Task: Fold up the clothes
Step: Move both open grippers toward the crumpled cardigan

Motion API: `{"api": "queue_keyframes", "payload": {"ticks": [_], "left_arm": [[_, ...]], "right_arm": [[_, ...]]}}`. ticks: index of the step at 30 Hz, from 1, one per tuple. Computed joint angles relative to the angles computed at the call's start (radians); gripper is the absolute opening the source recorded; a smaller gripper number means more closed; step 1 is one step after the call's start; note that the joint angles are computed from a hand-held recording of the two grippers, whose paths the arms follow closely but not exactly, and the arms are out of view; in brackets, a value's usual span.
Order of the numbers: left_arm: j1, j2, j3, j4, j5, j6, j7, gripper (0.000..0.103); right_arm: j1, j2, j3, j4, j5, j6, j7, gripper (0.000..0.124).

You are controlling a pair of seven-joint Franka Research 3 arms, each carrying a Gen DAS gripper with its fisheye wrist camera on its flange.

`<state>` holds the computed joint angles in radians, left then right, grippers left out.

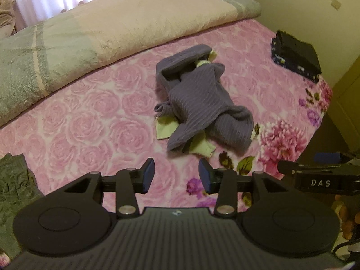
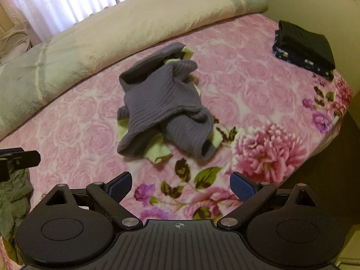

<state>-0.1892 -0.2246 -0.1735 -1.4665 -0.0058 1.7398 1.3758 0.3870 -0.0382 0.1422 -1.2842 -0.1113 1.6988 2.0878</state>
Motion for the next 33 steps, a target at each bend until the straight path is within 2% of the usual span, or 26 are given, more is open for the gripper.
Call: {"api": "queue_keyframes", "payload": {"ticks": [14, 33], "left_arm": [[0.003, 0.035, -0.001, 0.022, -0.004, 0.000, 0.041, 0.040], [0.014, 0.136, -0.008, 0.107, -0.002, -0.048, 0.072, 0.041]], "right_arm": [[0.013, 0.028, 0.001, 0.031, -0.025, -0.016, 0.045, 0.096], [0.012, 0.058, -0.016, 0.034, 0.007, -0.040, 0.084, 0.096]]}}
